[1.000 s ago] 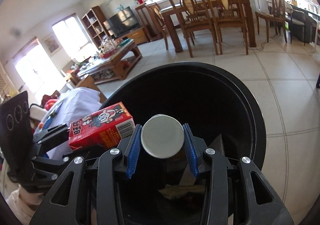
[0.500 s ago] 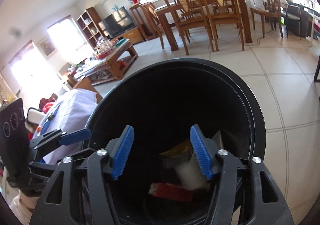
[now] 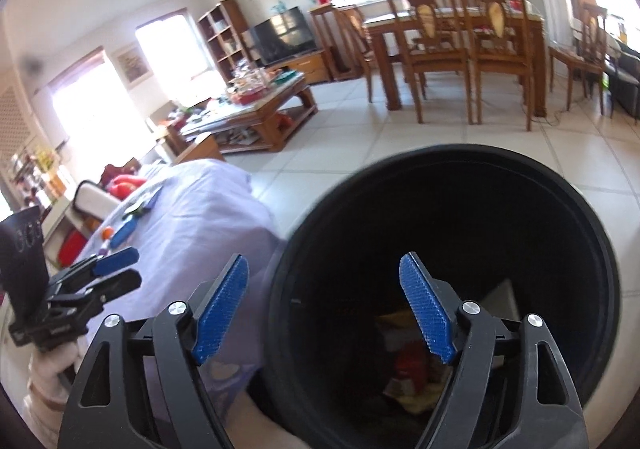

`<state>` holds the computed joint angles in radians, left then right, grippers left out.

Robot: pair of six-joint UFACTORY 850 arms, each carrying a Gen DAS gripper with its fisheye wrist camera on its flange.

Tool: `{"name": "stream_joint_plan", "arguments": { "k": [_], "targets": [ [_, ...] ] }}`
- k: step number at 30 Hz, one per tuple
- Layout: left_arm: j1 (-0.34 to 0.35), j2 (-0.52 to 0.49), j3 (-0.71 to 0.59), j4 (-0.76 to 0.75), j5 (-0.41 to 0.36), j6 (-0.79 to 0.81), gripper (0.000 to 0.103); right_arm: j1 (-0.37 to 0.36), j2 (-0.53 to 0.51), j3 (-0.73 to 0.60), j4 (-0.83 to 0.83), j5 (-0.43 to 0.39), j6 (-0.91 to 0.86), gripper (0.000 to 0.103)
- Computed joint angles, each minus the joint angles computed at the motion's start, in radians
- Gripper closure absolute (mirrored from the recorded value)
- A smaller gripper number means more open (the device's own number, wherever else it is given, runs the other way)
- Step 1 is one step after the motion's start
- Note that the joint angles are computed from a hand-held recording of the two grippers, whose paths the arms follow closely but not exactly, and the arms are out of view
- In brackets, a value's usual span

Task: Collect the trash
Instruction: 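Move both open tools back over the table items, then grasp the purple spray bottle with the left tool while the right tool grasps the blue wipe pack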

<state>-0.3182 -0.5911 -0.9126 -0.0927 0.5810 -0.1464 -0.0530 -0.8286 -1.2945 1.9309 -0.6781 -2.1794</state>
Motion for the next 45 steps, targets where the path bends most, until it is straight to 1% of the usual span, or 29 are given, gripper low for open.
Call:
{"name": "stream_joint_plan", "arguments": {
  "k": [3,7,9,12,13,16,17,18,19,20,21,23,24,26,27,29,30,33,35,36,38,39,42,43,45],
  "targets": [
    [0.051,0.054,0.085,-0.096,0.032,0.030,0.036,0.058,0.012,0.001,-0.012,0.002,-0.007,0.025],
    [0.127,0.119,0.181,-0.186,0.050,0.025,0.036,0.145,0.012,-0.018,-0.038,0.013,0.008,0.025],
    [0.165,0.135,0.204,-0.232,0.038,0.032,0.036,0.186,0.008,-0.035,-0.058,0.022,0.026,0.025],
    [0.218,0.137,0.214,-0.279,-0.003,0.040,0.036,0.247,0.005,-0.048,-0.073,0.034,0.034,0.025],
    [0.254,0.137,0.221,-0.266,-0.017,0.032,0.036,0.267,0.003,-0.054,-0.078,0.038,0.039,0.025],
    [0.297,0.124,0.201,-0.267,-0.074,0.036,0.036,0.326,-0.009,-0.081,-0.086,0.057,0.046,0.025],
    [0.308,0.117,0.195,-0.272,-0.085,0.044,0.035,0.346,-0.014,-0.090,-0.089,0.065,0.049,0.025],
    [0.318,0.108,0.177,-0.285,-0.109,0.056,0.024,0.364,-0.021,-0.107,-0.100,0.072,0.064,0.025],
    [0.321,0.107,0.182,-0.297,-0.104,0.067,0.020,0.382,-0.030,-0.128,-0.116,0.079,0.085,0.025],
    [0.322,0.105,0.179,-0.325,-0.103,0.099,0.017,0.394,-0.038,-0.145,-0.135,0.084,0.102,0.025],
    [0.324,0.101,0.172,-0.349,-0.111,0.126,0.017,0.409,-0.047,-0.167,-0.157,0.092,0.125,0.025],
    [0.340,0.087,0.157,-0.320,-0.139,0.111,0.017,0.437,-0.066,-0.213,-0.200,0.106,0.165,0.025],
    [0.345,0.078,0.143,-0.344,-0.157,0.145,0.017,0.446,-0.079,-0.236,-0.223,0.107,0.183,0.025],
    [0.346,0.061,0.126,-0.427,-0.186,0.248,0.018,0.470,-0.108,-0.298,-0.291,0.116,0.252,0.025],
    [0.345,0.058,0.124,-0.456,-0.182,0.288,0.018,0.478,-0.123,-0.328,-0.332,0.119,0.290,0.025],
    [0.345,0.047,0.109,-0.578,-0.189,0.432,0.018,0.502,-0.159,-0.398,-0.425,0.131,0.370,0.025],
    [0.350,0.048,0.109,-0.586,-0.192,0.452,0.018,0.515,-0.175,-0.427,-0.460,0.139,0.398,0.025],
    [0.386,0.061,0.130,-0.541,-0.192,0.435,0.018,0.543,-0.220,-0.501,-0.531,0.151,0.417,0.025],
    [0.413,0.066,0.146,-0.498,-0.183,0.405,0.018,0.565,-0.252,-0.554,-0.591,0.180,0.435,0.025],
    [0.428,0.070,0.149,-0.466,-0.191,0.375,0.024,0.570,-0.266,-0.575,-0.612,0.183,0.435,0.025],
    [0.449,0.086,0.161,-0.462,-0.193,0.398,0.035,0.585,-0.299,-0.629,-0.653,0.183,0.429,0.025],
    [0.456,0.094,0.170,-0.434,-0.194,0.377,0.038,0.591,-0.313,-0.654,-0.676,0.180,0.427,0.025],
    [0.472,0.104,0.183,-0.378,-0.192,0.369,0.047,0.615,-0.353,-0.728,-0.749,0.180,0.397,0.025],
    [0.474,0.106,0.185,-0.352,-0.193,0.361,0.048,0.624,-0.373,-0.764,-0.813,0.171,0.407,0.025],
    [0.478,0.111,0.193,-0.297,-0.189,0.339,0.055,0.645,-0.402,-0.817,-0.933,0.170,0.418,0.025]
  ]
}}
